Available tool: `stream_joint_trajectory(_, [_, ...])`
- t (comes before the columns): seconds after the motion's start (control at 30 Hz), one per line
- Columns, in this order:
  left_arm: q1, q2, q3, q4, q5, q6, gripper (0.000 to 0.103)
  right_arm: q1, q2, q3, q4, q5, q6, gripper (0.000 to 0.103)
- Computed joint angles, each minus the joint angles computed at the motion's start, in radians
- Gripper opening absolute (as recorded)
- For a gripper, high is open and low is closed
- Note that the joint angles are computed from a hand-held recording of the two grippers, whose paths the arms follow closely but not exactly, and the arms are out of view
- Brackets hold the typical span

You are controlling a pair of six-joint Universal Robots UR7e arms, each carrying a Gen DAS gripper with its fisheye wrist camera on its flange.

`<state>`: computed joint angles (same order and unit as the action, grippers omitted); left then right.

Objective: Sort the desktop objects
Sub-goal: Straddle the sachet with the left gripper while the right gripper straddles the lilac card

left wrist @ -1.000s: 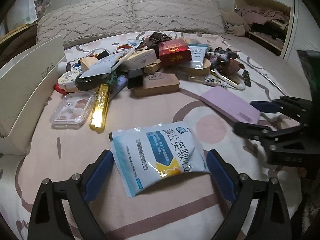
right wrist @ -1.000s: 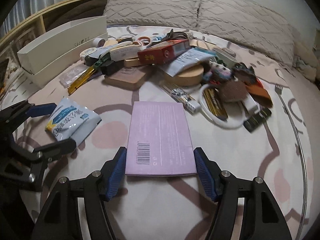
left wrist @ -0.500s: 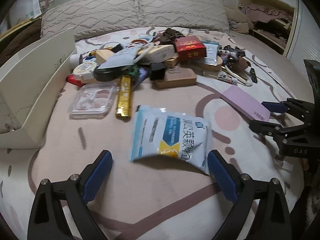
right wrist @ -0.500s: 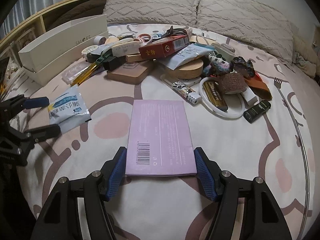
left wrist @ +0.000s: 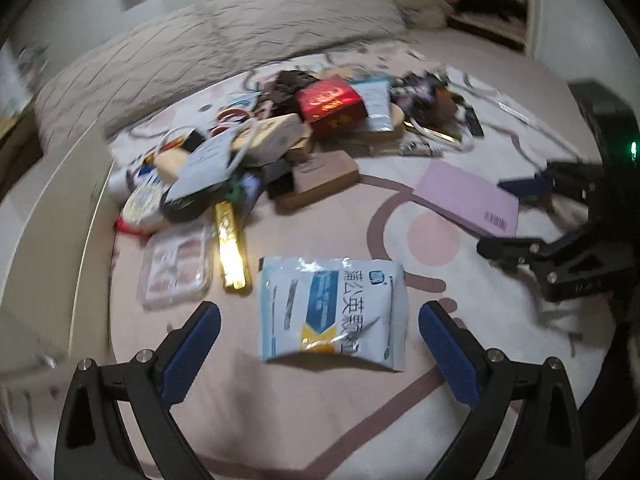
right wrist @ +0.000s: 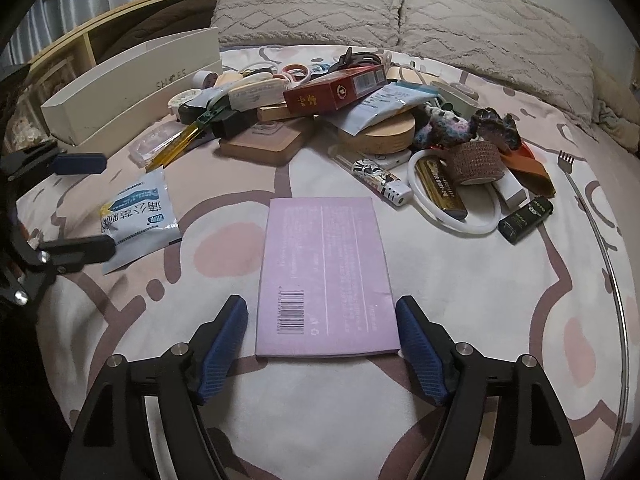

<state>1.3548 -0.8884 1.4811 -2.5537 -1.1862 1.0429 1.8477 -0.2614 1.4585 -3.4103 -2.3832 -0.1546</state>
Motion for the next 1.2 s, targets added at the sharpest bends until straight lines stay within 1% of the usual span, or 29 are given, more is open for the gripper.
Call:
stream_joint_trajectory(0.1, [-0.001, 0.03, -0.037, 0.033, 0.03, 0.008, 0.1, -0.003, -0.002, 0.002, 0.0, 0.005, 0.004, 0.078])
stream_joint_trajectory(0.2, [0.001, 0.053, -0.077, 0.086, 0.039, -0.01, 0.1, -0.002, 0.004, -0.005, 0.002, 0.0, -0.001, 0.08])
stream_joint_trajectory(0.37, [0.01, 0.081, -0.134, 0.174, 0.021, -0.046, 0.1, -0.006, 0.005, -0.006, -0.003, 0.009, -0.007, 0.089])
stream_joint_trajectory(0.53, [0.032, 0.096, -0.174, 0.234, -0.026, -0.086, 0.101, -0.006, 0.007, -0.009, 0.002, 0.008, -0.005, 0.09])
stream_joint_trajectory(0.6, [0.037, 0.095, -0.172, 0.226, -0.039, -0.083, 0.102, -0.005, 0.01, -0.012, 0.002, 0.002, -0.008, 0.09])
stream_joint_trajectory(0.63, [0.039, 0.095, -0.169, 0.219, -0.042, -0.077, 0.103, -0.005, 0.01, -0.014, 0.005, -0.002, -0.006, 0.095])
stream_joint_trajectory(0.67, [0.04, 0.095, -0.166, 0.212, -0.043, -0.071, 0.103, -0.004, 0.011, -0.016, 0.011, -0.008, -0.001, 0.103])
stream_joint_trajectory(0.77, [0.044, 0.094, -0.162, 0.204, -0.051, -0.067, 0.103, -0.005, 0.012, -0.021, 0.034, -0.021, 0.015, 0.103])
stream_joint_trajectory(0.9, [0.049, 0.096, -0.173, 0.222, -0.061, -0.099, 0.103, -0.005, 0.011, -0.024, 0.056, -0.028, 0.025, 0.103])
stream_joint_trajectory(1.0, [0.052, 0.089, -0.154, 0.189, -0.067, -0.091, 0.103, -0.005, 0.013, -0.032, 0.074, -0.035, 0.029, 0.103])
stream_joint_trajectory(1.1, [0.052, 0.082, -0.14, 0.167, -0.069, -0.089, 0.103, -0.009, 0.01, -0.024, 0.057, -0.021, 0.031, 0.103])
stream_joint_trajectory(1.2, [0.051, 0.065, -0.108, 0.114, -0.073, -0.073, 0.103, -0.008, 0.014, -0.022, 0.026, -0.019, 0.016, 0.103])
